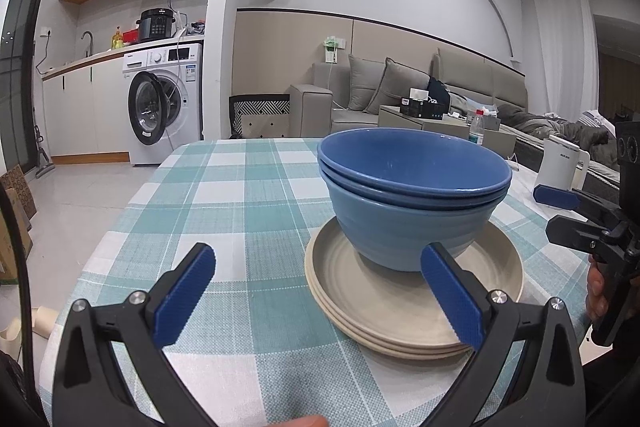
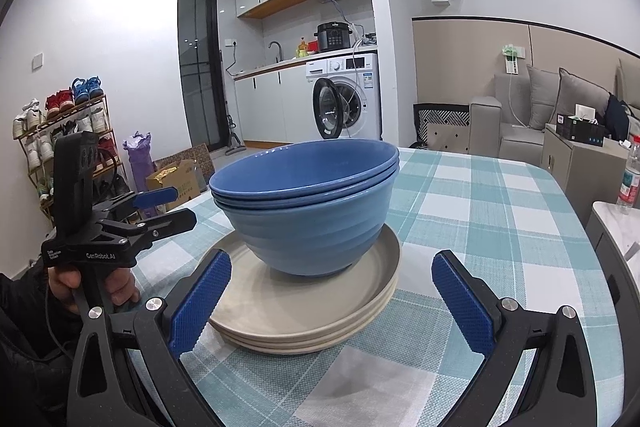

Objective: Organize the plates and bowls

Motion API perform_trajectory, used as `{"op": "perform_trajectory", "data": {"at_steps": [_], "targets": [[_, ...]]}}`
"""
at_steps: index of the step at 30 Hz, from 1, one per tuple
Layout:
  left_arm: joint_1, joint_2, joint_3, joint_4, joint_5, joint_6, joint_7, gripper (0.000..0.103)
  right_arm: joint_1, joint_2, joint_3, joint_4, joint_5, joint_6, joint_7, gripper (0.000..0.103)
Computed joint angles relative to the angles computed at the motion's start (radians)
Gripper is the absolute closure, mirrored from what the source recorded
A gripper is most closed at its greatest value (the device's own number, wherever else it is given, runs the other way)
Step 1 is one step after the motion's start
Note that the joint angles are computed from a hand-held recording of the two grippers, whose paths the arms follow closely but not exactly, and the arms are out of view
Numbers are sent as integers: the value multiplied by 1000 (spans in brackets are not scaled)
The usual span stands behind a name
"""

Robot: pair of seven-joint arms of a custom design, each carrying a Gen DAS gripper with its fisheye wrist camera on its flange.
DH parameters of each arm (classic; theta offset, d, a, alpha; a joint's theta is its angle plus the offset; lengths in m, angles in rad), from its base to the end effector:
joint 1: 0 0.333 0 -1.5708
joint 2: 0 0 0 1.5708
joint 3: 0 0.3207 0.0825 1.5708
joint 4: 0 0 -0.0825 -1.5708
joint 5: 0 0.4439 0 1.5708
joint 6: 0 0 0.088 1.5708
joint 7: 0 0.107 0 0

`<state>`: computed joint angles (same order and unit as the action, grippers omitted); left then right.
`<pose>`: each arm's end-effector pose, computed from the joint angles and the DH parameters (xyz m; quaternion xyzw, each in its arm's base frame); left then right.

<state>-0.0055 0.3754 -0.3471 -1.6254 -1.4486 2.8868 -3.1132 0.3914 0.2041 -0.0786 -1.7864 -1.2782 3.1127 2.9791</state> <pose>0.7304 -0.1729 0.4522 -0.3994 0.7280 -0.5113 0.2215 0.6346 0.2947 0.5016 -0.6447 0.5398 -0.3043 0.4477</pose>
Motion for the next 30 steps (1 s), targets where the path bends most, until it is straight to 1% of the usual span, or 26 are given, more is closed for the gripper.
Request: {"op": "perform_trajectory", "data": {"at_steps": [4,12,19,21,30], "targets": [[1,-4,0,-5,-10,-4,11,0,2,2,-2,2,-1,0,1,1],[-3,-7,2,-9,-14,-6,14,0,8,10,-7,18,-50,-2,47,1],[-4,-8,5,-11,-3,-8,-4,0,1,9,1,13,-24,2,21,1],[-3,-9,4,-11,-5,-10,-2,0,-2,8,5,10,-2,3,-4,1],[-3,-7,5,-9,-2,-11,-5,0,5,8,-1,8,16,7,-23,1]]}}
